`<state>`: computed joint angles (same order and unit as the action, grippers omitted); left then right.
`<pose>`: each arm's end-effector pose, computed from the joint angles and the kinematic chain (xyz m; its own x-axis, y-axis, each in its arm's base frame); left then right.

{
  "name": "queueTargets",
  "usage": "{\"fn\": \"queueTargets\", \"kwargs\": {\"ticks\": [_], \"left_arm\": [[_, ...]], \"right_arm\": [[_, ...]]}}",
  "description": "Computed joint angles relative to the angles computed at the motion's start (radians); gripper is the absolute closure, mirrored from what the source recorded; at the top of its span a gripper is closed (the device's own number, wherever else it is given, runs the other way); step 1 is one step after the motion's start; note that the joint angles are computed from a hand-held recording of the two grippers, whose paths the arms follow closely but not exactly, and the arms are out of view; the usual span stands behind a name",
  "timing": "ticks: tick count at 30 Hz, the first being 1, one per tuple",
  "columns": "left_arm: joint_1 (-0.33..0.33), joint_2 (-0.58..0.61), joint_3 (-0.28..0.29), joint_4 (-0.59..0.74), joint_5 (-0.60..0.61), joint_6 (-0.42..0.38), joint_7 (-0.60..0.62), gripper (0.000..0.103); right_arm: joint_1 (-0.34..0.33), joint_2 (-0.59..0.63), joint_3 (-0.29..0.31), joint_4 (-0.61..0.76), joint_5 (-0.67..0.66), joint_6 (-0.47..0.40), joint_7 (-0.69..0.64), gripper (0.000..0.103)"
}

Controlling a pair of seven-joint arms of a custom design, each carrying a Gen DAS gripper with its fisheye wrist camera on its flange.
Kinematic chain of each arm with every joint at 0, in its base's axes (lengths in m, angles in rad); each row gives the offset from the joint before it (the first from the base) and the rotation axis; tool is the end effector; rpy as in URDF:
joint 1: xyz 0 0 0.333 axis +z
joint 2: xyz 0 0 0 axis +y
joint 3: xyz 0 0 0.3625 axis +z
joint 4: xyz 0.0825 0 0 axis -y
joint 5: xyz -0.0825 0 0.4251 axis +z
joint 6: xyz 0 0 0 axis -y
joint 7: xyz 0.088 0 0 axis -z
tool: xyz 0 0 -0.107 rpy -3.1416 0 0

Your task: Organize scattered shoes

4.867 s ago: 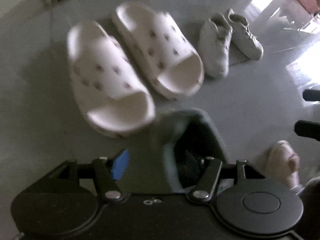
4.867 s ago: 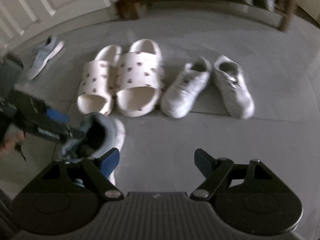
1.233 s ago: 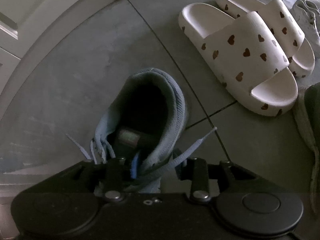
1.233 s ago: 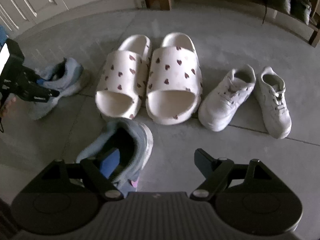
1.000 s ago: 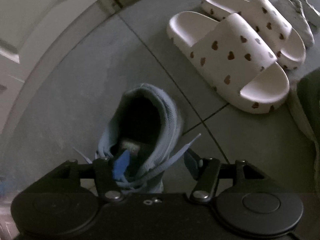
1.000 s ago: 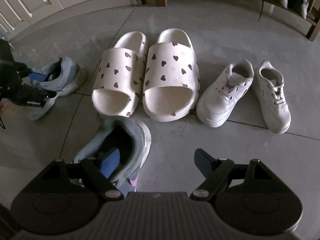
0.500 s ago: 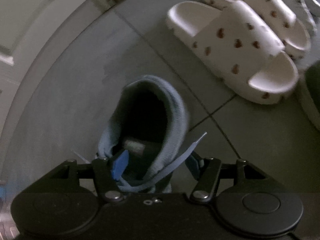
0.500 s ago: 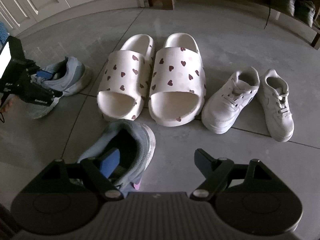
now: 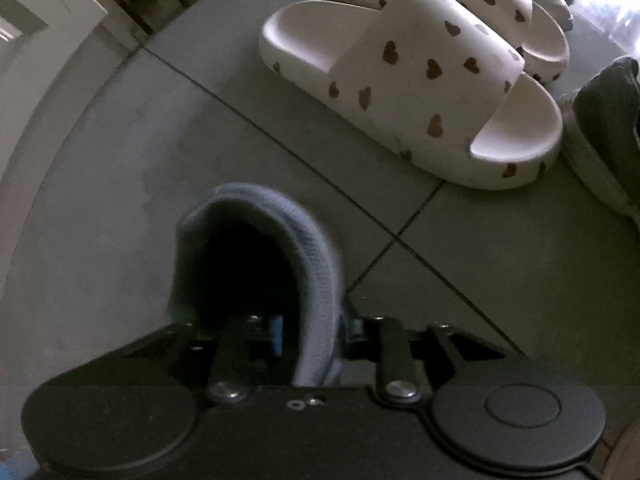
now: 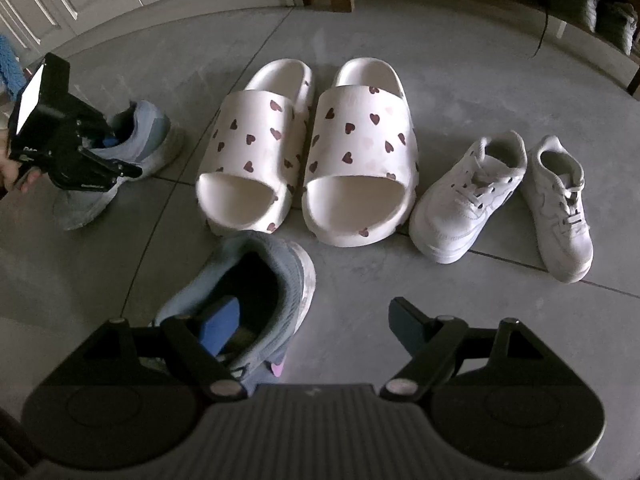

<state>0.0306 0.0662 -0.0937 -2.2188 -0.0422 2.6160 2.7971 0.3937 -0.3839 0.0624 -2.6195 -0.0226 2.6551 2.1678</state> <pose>0.5984 -0.0363 0.4007 -0.9020 -0.3175 -0.2925 -0.2862 0.9471 -0.1454 0.4037 0.1993 0.4405 -0.0839 -0.9774 -0.1942 -0.9212 0.1503 -0.3588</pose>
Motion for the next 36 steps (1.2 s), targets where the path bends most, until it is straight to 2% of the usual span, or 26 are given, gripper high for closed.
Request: {"fn": "queueTargets", "kwargs": {"ticks": [5,9,12,13,17,22,24,30,33,34,36], "left_arm": [[0.004,-0.026,0.001,-0.025,-0.056,0.014,-0.013,0.088],[0.005,-0.047,0.008,-0.040,-0.088,0.010,-0.241,0.088],[0.011,-0.080,0.013,-0.056,-0.037,-0.028,-0.494,0.087],[0.016,-0.090,0.015,-0.052,-0.033,-0.072,-0.577,0.087],[0.036,-0.096,0.023,0.001,-0.069,-0.276,-0.778,0.086],[0.053,-0.061,0.033,0.098,-0.171,-0.590,-1.003,0.084],[0.052,-0.048,0.029,0.109,-0.201,-0.636,-1.054,0.084],[0.034,-0.035,0.014,0.116,-0.290,-0.654,-1.132,0.086],[0.021,-0.047,0.004,0.105,-0.285,-0.646,-1.072,0.084],[0.016,-0.055,0.001,0.098,-0.275,-0.641,-1.046,0.077],[0.004,-0.078,-0.005,0.080,-0.249,-0.625,-0.971,0.072]], "right_arm": [[-0.007,-0.006,0.006,-0.004,-0.005,-0.010,0.023,0.019],[-0.009,-0.013,0.007,-0.009,-0.008,-0.014,0.035,0.019],[-0.006,-0.016,-0.001,-0.014,0.000,-0.012,0.033,0.019],[-0.005,-0.017,-0.004,-0.016,0.003,-0.012,0.031,0.019],[-0.002,-0.017,-0.018,-0.022,0.022,-0.008,0.015,0.019],[0.006,-0.014,-0.034,-0.025,0.046,0.009,-0.029,0.019],[0.009,-0.009,-0.042,-0.026,0.061,0.017,-0.049,0.019],[0.016,0.004,-0.057,-0.027,0.106,0.046,-0.102,0.019],[0.010,0.005,-0.050,-0.028,0.106,0.054,-0.109,0.019],[0.009,0.006,-0.048,-0.029,0.106,0.056,-0.110,0.019],[0.006,0.007,-0.043,-0.031,0.104,0.060,-0.106,0.019]]}}
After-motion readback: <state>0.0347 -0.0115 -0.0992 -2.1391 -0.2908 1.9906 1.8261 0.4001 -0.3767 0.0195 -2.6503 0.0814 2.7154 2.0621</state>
